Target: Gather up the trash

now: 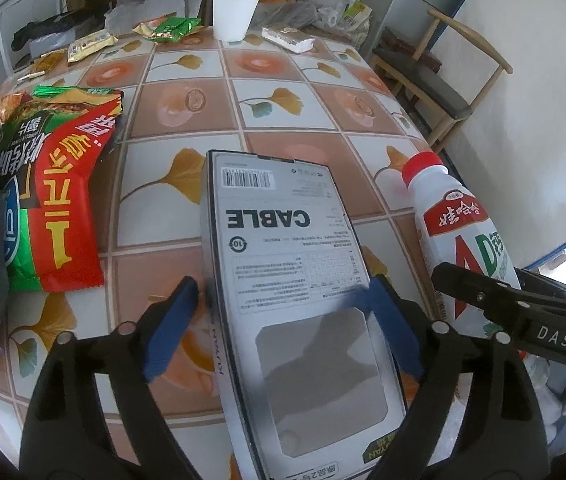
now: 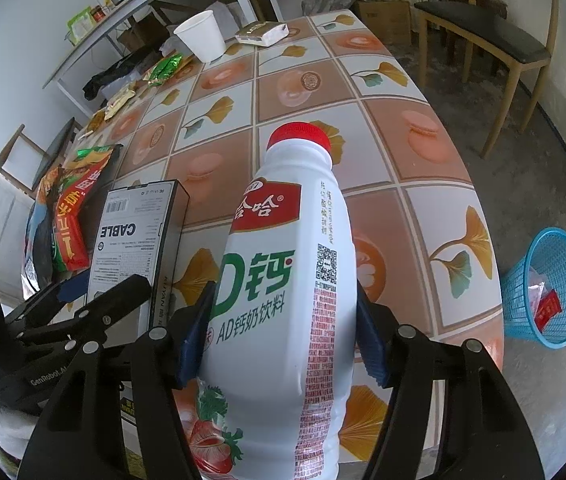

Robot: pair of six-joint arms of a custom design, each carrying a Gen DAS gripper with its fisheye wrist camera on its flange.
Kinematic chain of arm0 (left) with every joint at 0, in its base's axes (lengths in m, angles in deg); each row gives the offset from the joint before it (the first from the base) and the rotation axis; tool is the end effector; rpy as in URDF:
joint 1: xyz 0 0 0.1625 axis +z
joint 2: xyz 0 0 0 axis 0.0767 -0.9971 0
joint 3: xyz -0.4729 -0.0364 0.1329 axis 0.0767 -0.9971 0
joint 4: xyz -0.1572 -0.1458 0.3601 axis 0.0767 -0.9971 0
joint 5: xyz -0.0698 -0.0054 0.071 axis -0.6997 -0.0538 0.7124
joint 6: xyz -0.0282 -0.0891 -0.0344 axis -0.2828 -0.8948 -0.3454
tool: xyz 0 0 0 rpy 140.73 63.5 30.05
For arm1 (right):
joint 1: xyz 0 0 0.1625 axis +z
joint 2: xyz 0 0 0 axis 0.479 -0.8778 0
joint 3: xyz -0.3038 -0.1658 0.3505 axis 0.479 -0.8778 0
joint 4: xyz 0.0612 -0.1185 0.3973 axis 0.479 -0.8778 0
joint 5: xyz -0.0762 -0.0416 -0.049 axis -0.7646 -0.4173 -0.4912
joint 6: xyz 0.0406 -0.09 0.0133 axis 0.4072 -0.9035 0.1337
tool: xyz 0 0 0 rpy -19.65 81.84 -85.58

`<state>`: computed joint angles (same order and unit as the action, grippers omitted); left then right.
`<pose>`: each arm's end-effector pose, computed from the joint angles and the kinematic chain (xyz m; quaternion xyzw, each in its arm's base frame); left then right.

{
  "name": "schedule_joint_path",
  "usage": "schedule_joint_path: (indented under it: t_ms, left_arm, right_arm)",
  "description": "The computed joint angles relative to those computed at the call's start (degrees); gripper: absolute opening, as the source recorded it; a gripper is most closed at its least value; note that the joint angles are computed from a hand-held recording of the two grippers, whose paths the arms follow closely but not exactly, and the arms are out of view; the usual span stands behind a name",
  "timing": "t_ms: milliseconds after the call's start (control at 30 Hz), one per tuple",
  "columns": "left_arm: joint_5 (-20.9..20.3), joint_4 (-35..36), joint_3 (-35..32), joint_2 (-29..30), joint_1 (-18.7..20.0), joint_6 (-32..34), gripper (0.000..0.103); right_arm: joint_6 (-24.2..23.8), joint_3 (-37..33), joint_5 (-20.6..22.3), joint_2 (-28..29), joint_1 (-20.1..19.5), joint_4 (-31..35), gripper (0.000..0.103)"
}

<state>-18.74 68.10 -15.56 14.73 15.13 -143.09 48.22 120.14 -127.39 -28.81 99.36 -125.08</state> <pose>-0.6119 -0.4289 0.4268 0.0217 0.9196 -0.2846 0.2700 0.4599 -0.4497 0.5444 0.1776 -0.9520 0.1441 0.2034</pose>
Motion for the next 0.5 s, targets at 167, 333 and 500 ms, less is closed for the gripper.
schedule_joint_path:
  t_ms: [167,333,500]
  left_arm:
    - [-0.5,-0.3,0.1,0.2,0.1,0.2,0.088]
    - [-0.7,-0.1,0.9,0.2,0.2,0.4,0.090]
    - [-0.6,0.8,2.0,0.2,0.1,0.5,0.092]
  right_arm:
    - [0.1,0.0,0.2,0.0,-0.1,-0.1,0.062]
    - [0.3,0.2,0.6,-0.1,-0.3,-0.4,0.062]
    - [0.3,0.3,0.8,-0.2,-0.3,-0.5,0.062]
